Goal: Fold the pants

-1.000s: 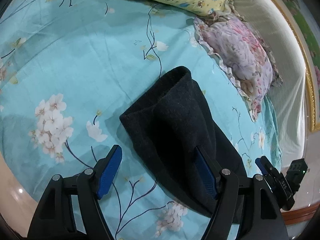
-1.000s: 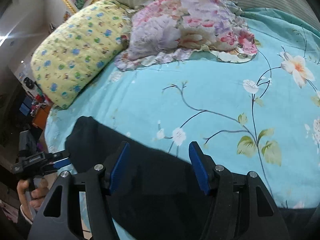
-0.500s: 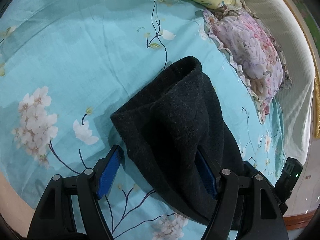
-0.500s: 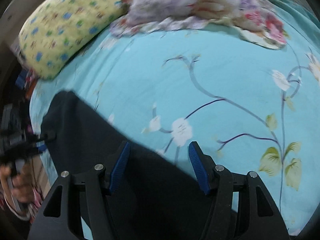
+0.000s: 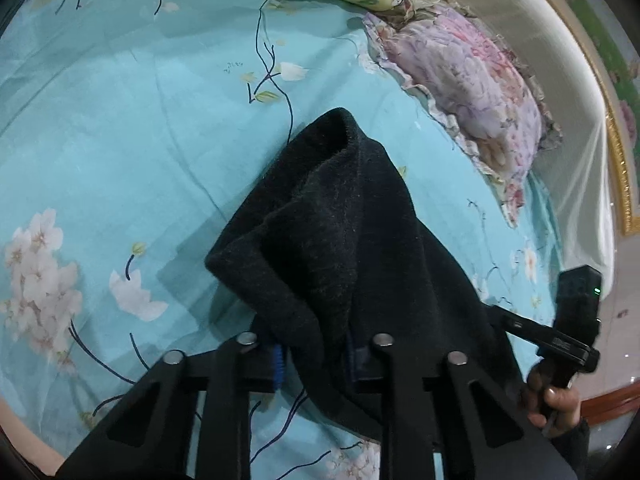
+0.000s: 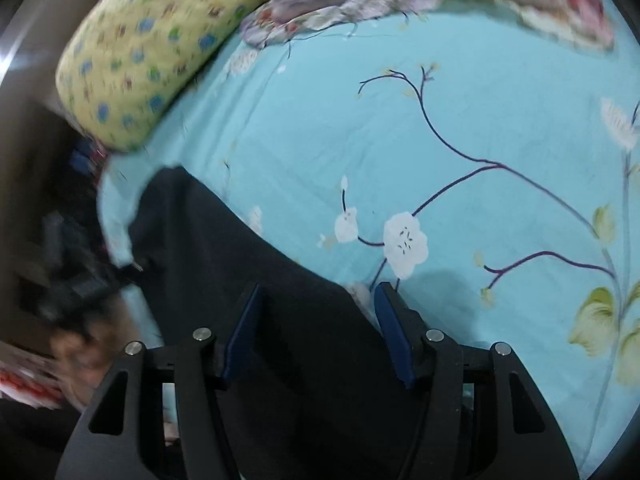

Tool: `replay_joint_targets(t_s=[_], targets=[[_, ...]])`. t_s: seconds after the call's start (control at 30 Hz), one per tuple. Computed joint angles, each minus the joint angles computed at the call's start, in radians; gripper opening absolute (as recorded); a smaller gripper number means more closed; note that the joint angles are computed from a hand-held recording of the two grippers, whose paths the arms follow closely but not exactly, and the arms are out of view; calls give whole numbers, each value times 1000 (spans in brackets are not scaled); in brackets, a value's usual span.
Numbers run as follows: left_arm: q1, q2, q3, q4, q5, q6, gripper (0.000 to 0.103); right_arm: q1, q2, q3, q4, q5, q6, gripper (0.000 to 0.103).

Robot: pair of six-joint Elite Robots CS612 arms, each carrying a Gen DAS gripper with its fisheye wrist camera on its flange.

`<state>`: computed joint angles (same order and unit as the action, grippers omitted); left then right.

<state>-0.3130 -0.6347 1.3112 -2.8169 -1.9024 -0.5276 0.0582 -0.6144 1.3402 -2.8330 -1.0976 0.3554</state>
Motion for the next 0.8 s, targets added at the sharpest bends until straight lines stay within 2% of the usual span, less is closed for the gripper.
replay_joint_targets(t_s=[0.13,0.23,0.37,0.47,0.53,0.63,0.7,0.8], targets=[[2,-5,21,-62,-19,-1,11,13,1,-33,98,-51,-82,32],[7,-16,49,-152,-46,7,10,52,-17,-42,146,-191,-189,21],[24,-28,94,-342,-140,16,10,101,-62,15,49,-387,-262,16],[35,-23,104,-435,-201,14,10,133,-93,63,-86,-567,-297,10],[38,-20,101,-435,-209,19,10,140,-95,71,-139,-638,-282,9],[36,-12,95,-424,-194,31,10,153,-65,33,-131,-704,-276,9],[35,-7,89,-398,-155,70,10,164,-40,0,-104,-745,-289,9],[38,4,81,-358,-146,102,10,163,-16,-20,-92,-725,-252,9]])
